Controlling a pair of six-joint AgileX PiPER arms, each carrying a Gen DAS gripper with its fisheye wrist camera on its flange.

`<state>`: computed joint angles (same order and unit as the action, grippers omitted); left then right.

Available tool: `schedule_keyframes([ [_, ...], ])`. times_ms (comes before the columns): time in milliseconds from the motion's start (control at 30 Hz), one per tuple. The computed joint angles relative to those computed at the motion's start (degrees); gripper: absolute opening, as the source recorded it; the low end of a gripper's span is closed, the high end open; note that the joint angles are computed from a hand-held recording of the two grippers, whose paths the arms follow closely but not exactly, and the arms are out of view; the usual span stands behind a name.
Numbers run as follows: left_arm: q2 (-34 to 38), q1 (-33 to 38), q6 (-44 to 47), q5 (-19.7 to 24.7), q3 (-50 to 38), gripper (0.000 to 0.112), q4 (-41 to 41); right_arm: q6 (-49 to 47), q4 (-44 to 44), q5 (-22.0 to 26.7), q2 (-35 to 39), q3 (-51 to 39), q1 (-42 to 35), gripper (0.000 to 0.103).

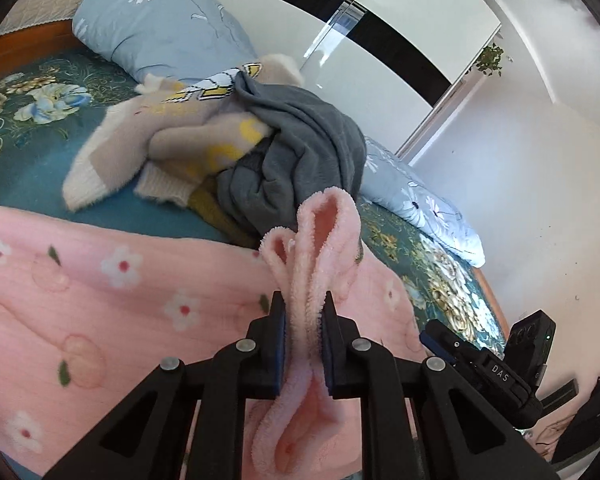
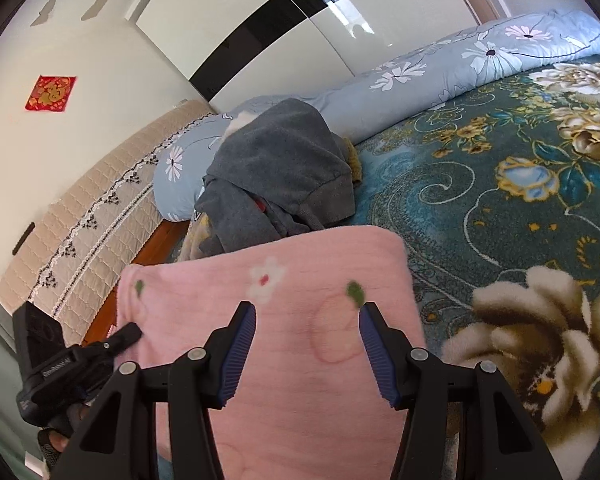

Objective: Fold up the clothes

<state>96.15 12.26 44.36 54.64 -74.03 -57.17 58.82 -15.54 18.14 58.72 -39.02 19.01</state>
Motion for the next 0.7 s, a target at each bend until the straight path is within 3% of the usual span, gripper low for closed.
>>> schedule_keyframes([
  [100, 5.9, 0.8, -6.7, -0.6, -0.8, 0.016, 6.9, -14.2, 14.3, 2.1, 3.7, -1.4, -2.0, 0.058],
  [167, 8.3, 1.7, -6.7, -1.4, 1.4, 0.018, 7.1, -18.3, 17.6, 3.4, 5.3, -2.0, -2.4, 0.057],
  [300, 8.6, 4.8, -5.1, 0.9, 2.3, 0.022, 4.0, -14.4, 11.9, 5.8, 6.9, -3.0, -0.5, 0.057],
  [467, 0.6, 6.5, -6.1, -3.5, 5.1, 0.022, 7.1, -10.3, 6.3, 7.7, 8.2, -3.9, 1.4, 0.057],
  [533, -2.2, 8.0, -1.6, -0.6, 6.8, 0.022, 2.3, -8.8, 4.3, 8.6, 8.8, -4.4, 2.2, 0.057],
  [633, -5.5, 5.1, 3.1, 1.6, 9.7, 0.025, 0.5, -6.0, 1.1, 9.7, 9.0, -5.0, 3.6, 0.057],
  [700, -6.3, 1.9, 2.7, -0.4, 11.5, 0.025, 2.2, -4.9, 1.4, 10.7, 7.7, -5.1, 3.8, 0.057],
])
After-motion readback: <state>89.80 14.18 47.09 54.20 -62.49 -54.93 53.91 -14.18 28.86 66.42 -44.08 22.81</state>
